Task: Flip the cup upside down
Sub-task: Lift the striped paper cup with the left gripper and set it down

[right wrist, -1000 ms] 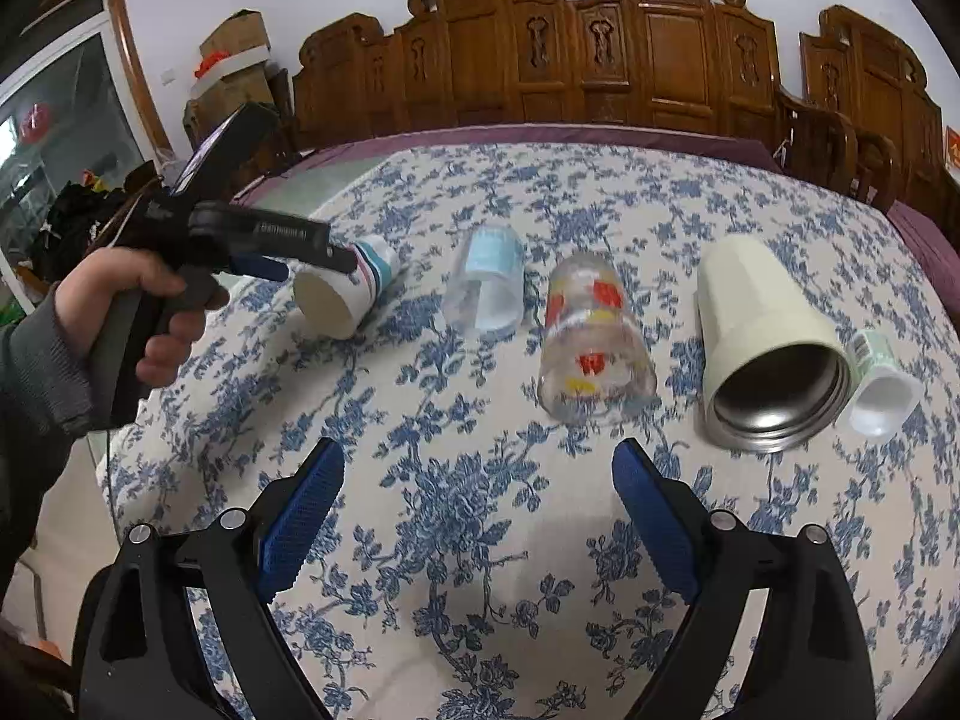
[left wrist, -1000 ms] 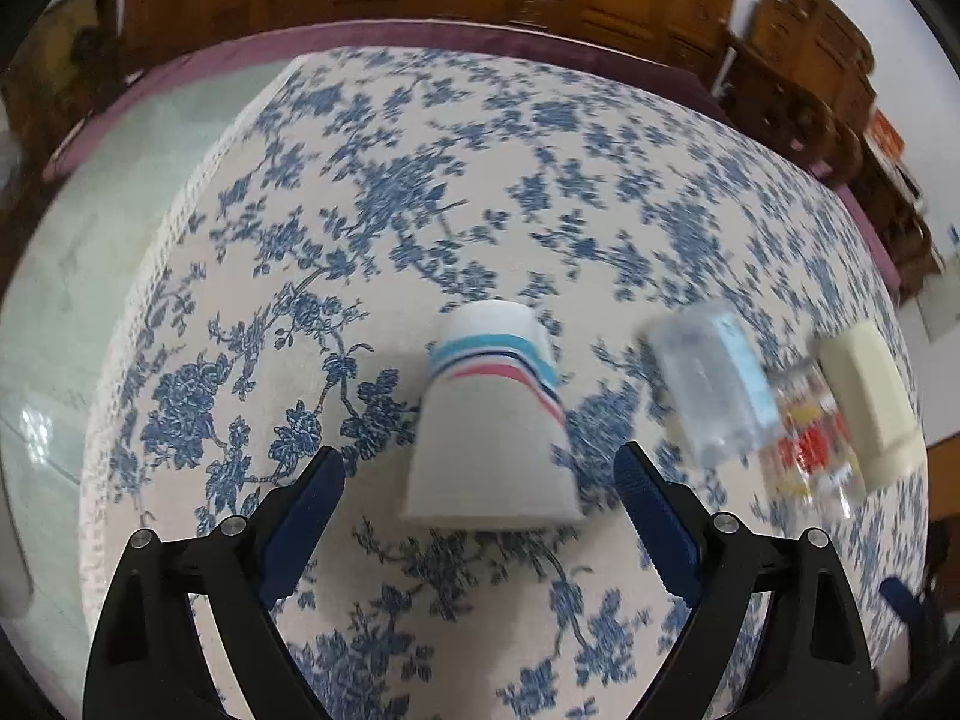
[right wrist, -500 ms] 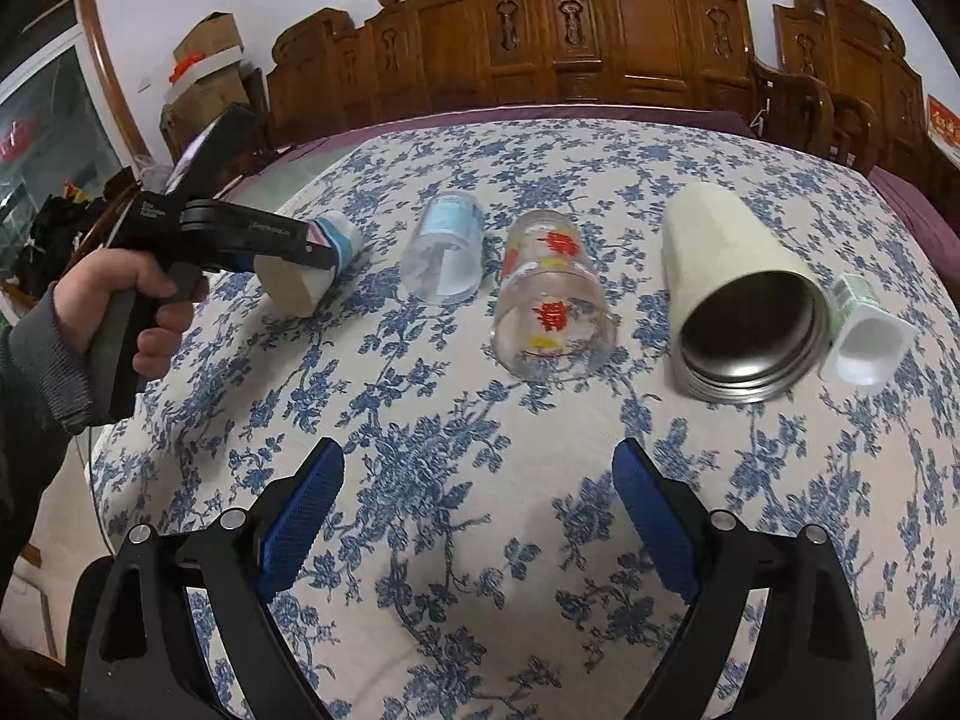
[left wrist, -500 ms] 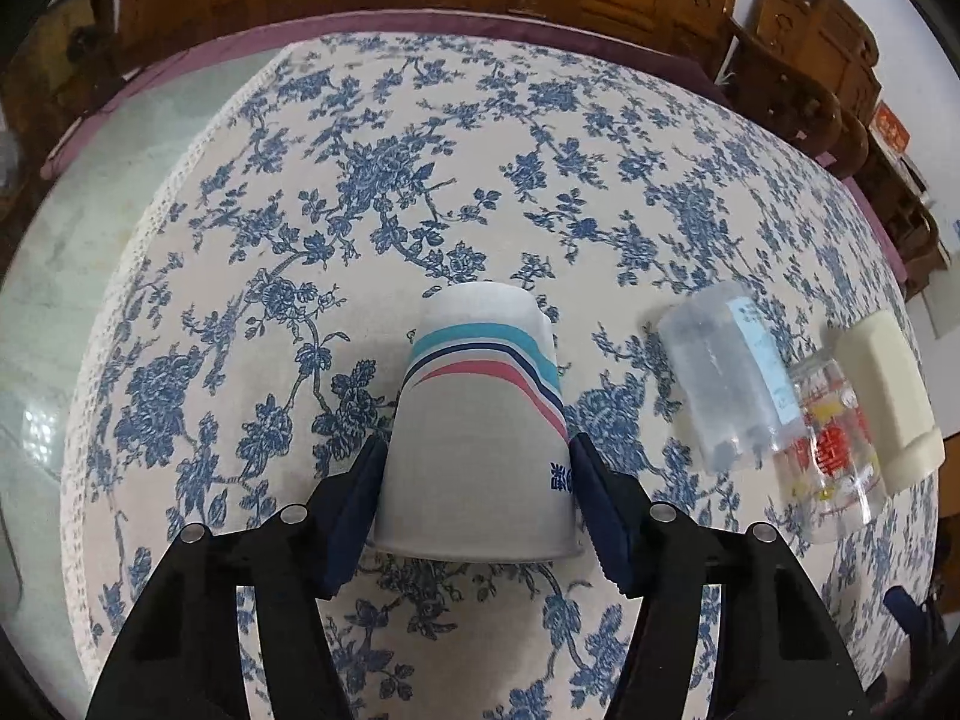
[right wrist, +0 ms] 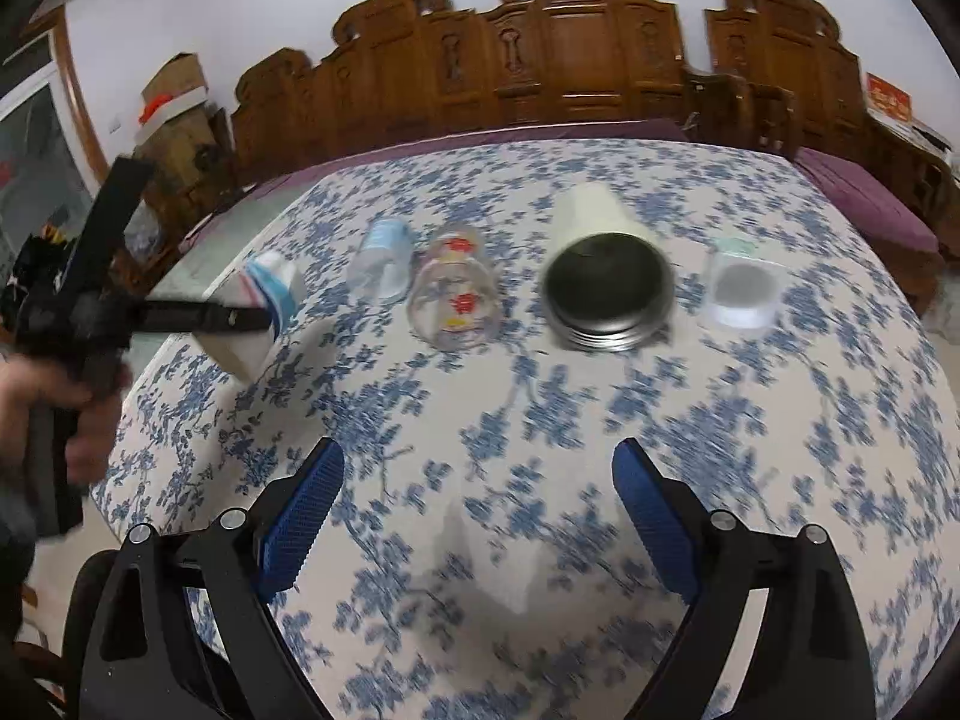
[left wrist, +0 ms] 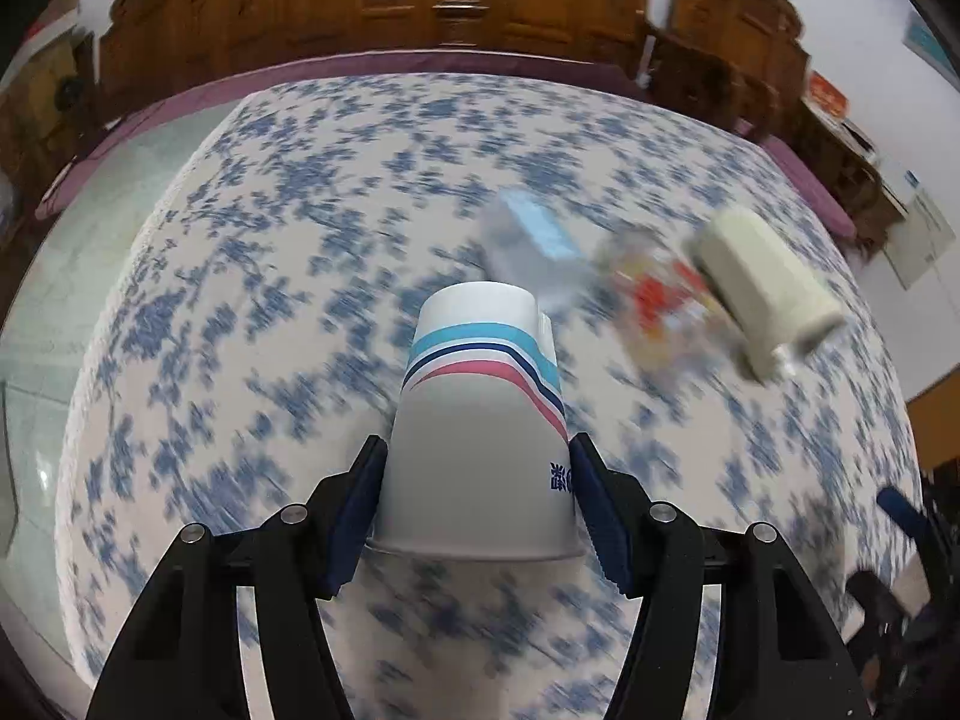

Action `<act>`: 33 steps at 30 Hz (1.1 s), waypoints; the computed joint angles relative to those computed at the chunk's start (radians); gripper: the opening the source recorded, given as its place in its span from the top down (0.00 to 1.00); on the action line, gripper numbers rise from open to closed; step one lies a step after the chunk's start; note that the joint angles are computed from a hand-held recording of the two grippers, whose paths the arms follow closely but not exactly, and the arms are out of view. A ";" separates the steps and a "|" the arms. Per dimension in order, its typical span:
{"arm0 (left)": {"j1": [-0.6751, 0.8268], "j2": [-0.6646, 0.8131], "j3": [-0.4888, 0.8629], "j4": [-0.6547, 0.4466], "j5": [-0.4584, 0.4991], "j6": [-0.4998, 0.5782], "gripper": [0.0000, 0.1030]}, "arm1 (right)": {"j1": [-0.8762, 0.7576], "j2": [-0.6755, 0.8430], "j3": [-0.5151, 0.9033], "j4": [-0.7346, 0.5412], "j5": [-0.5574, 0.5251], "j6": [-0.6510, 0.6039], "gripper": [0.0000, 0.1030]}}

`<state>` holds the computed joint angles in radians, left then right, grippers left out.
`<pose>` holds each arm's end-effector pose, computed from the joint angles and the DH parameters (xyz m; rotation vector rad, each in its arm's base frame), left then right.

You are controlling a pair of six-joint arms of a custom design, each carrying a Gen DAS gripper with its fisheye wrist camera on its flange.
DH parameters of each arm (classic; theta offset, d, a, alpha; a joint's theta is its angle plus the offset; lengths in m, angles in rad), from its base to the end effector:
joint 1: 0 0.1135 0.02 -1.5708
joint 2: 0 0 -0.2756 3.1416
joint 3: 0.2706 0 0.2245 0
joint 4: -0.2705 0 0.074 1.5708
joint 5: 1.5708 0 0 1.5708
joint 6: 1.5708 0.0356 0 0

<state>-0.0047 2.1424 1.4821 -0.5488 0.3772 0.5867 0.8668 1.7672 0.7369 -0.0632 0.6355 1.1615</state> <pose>0.4146 -0.0151 0.1598 0.8670 2.5262 -0.3480 0.1998 0.2026 0.1380 0.5335 2.3076 0.0775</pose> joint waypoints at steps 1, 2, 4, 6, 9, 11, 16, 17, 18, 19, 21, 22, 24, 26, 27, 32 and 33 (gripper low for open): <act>-0.004 -0.026 -0.045 0.022 0.004 0.002 0.43 | 0.020 -0.020 -0.012 -0.031 0.021 0.033 0.10; -0.009 -0.057 -0.100 0.046 0.012 0.004 0.43 | 0.033 -0.032 -0.019 -0.050 0.035 0.052 0.10; -0.022 -0.111 -0.200 0.080 0.031 0.012 0.43 | 0.059 -0.050 -0.028 -0.091 0.059 0.096 0.10; -0.043 -0.150 -0.281 0.107 0.041 0.017 0.43 | 0.085 -0.074 -0.047 -0.132 0.079 0.149 0.10; -0.074 -0.192 -0.383 0.164 0.038 0.017 0.43 | 0.112 -0.095 -0.072 -0.169 0.098 0.214 0.10; -0.091 -0.202 -0.433 0.201 0.032 0.016 0.42 | 0.126 -0.112 -0.095 -0.191 0.105 0.257 0.10; -0.121 -0.200 -0.517 0.276 0.015 0.012 0.42 | 0.148 -0.132 -0.129 -0.225 0.107 0.319 0.10; -0.127 -0.197 -0.528 0.289 0.010 0.008 0.42 | 0.155 -0.130 -0.125 -0.236 0.110 0.328 0.10; -0.132 -0.193 -0.538 0.305 0.005 0.006 0.42 | 0.161 -0.130 -0.122 -0.249 0.113 0.337 0.10; -0.139 -0.196 -0.555 0.326 -0.003 0.002 0.40 | 0.165 -0.132 -0.120 -0.259 0.115 0.341 0.10; -0.139 -0.198 -0.564 0.332 -0.009 0.006 0.37 | 0.173 -0.140 -0.115 -0.278 0.120 0.348 0.10; -0.134 -0.204 -0.563 0.321 -0.008 0.010 0.35 | 0.176 -0.142 -0.111 -0.286 0.123 0.350 0.10; -0.114 -0.231 -0.566 0.302 0.013 0.032 0.31 | 0.184 -0.151 -0.099 -0.311 0.135 0.355 0.10; -0.094 -0.268 -0.566 0.277 0.034 0.050 0.27 | 0.187 -0.159 -0.085 -0.327 0.146 0.349 0.10; -0.078 -0.294 -0.565 0.258 0.048 0.063 0.26 | 0.187 -0.160 -0.080 -0.330 0.149 0.345 0.10; -0.014 -0.390 -0.548 0.193 0.103 0.116 0.17 | 0.179 -0.152 -0.043 -0.331 0.156 0.303 0.10; 0.006 -0.410 -0.544 0.187 0.119 0.127 0.17 | 0.174 -0.149 -0.035 -0.327 0.155 0.289 0.10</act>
<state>0.0009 1.7327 0.9382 -0.3618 0.4959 0.7138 1.0403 1.6183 0.7016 -0.3903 0.7903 1.4505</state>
